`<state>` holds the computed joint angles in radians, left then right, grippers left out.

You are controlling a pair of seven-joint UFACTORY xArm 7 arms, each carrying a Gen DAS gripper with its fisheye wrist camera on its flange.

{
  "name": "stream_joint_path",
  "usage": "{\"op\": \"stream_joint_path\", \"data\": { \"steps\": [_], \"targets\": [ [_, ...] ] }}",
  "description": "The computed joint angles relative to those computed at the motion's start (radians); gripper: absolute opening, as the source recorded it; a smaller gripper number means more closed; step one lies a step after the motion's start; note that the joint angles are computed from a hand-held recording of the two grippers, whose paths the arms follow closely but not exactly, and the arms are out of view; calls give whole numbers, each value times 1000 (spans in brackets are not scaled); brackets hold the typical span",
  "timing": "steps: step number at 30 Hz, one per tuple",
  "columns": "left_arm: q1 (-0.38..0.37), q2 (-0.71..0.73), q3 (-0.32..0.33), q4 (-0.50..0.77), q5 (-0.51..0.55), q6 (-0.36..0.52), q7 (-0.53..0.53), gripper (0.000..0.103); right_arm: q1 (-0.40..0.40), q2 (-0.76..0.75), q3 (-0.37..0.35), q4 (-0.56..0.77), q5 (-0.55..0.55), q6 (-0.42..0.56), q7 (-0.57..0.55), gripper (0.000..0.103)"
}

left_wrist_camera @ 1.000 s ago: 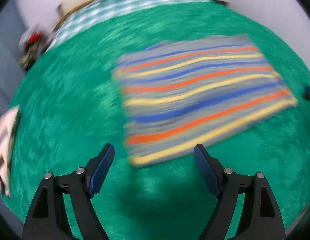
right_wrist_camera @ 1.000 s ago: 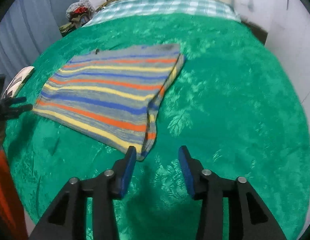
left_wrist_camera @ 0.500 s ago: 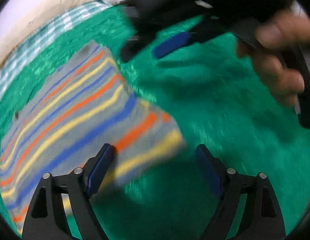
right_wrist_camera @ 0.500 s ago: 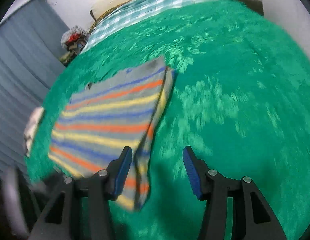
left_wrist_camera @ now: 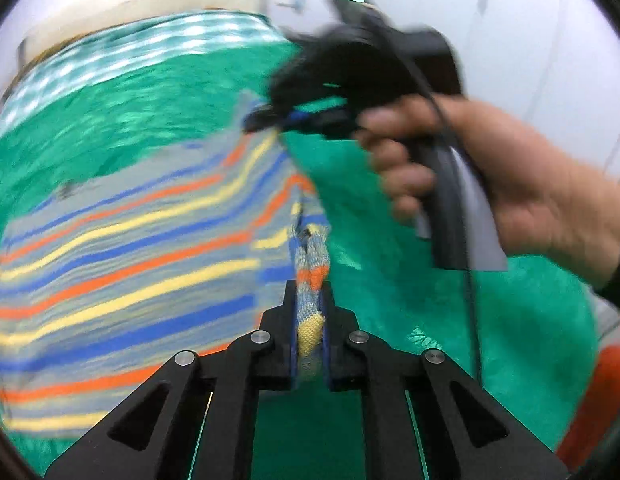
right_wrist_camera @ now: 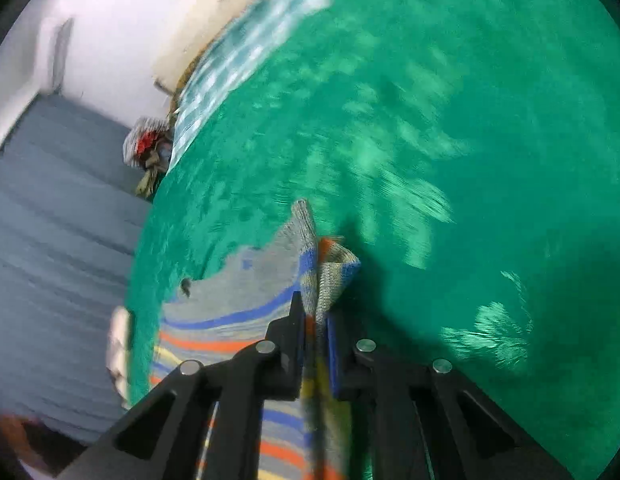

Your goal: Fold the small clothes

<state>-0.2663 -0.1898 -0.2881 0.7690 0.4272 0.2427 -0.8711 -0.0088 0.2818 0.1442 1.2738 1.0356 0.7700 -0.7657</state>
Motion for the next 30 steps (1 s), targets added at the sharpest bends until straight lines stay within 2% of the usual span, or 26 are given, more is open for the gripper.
{"op": "stream_joint_path", "data": {
  "steps": [2, 6, 10, 13, 15, 17, 18, 19, 20, 21, 22, 23, 25, 26, 30],
  "targets": [
    [-15, -133, 53, -105, -85, -13, 30, 7, 29, -51, 14, -3, -28, -6, 1, 9],
    [-23, -405, 181, -312, -255, 26, 87, 7, 126, -80, 46, 42, -79, -13, 60, 9],
    [62, -591, 229, -449, -322, 106, 109, 7, 253, -33, 96, 86, -157, -82, 148, 9],
    [118, -659, 279, -522, -365, 136, 153, 7, 340, 53, 126, 148, -244, -137, 243, 9],
    [133, -654, 322, -551, -403, 130, 194, 7, 401, 119, 136, 198, -335, -169, 322, 9],
    [147, -649, 326, -573, -432, 122, 216, 7, 426, 163, 147, 220, -392, -196, 371, 9],
    [156, -625, 326, -573, -443, 120, 231, 12, 430, 195, 161, 236, -399, -204, 387, 10],
    [155, -607, 343, -567, -435, 130, 230, 17, 409, 223, 194, 249, -370, -201, 372, 13],
    [159, -631, 354, -578, -465, 149, 259, 19, 371, 251, 239, 262, -314, -182, 333, 20],
    [175, -697, 323, -610, -507, 179, 247, 22, 338, 278, 276, 275, -254, -162, 298, 24],
    [182, -726, 328, -615, -509, 198, 257, 26, 314, 286, 300, 270, -198, -165, 265, 33],
    [219, -760, 296, -610, -497, 237, 250, 34, 284, 265, 328, 233, -123, -199, 208, 37],
    [255, -823, 277, -610, -475, 266, 268, 37, 233, 203, 353, 161, -2, -225, 89, 37],
    [263, -832, 283, -603, -469, 264, 290, 37, 221, 156, 346, 118, 28, -241, 47, 37],
    [220, -773, 305, -556, -474, 201, 389, 37, 236, -85, 265, -104, -22, -342, -112, 37]
  ]
}}
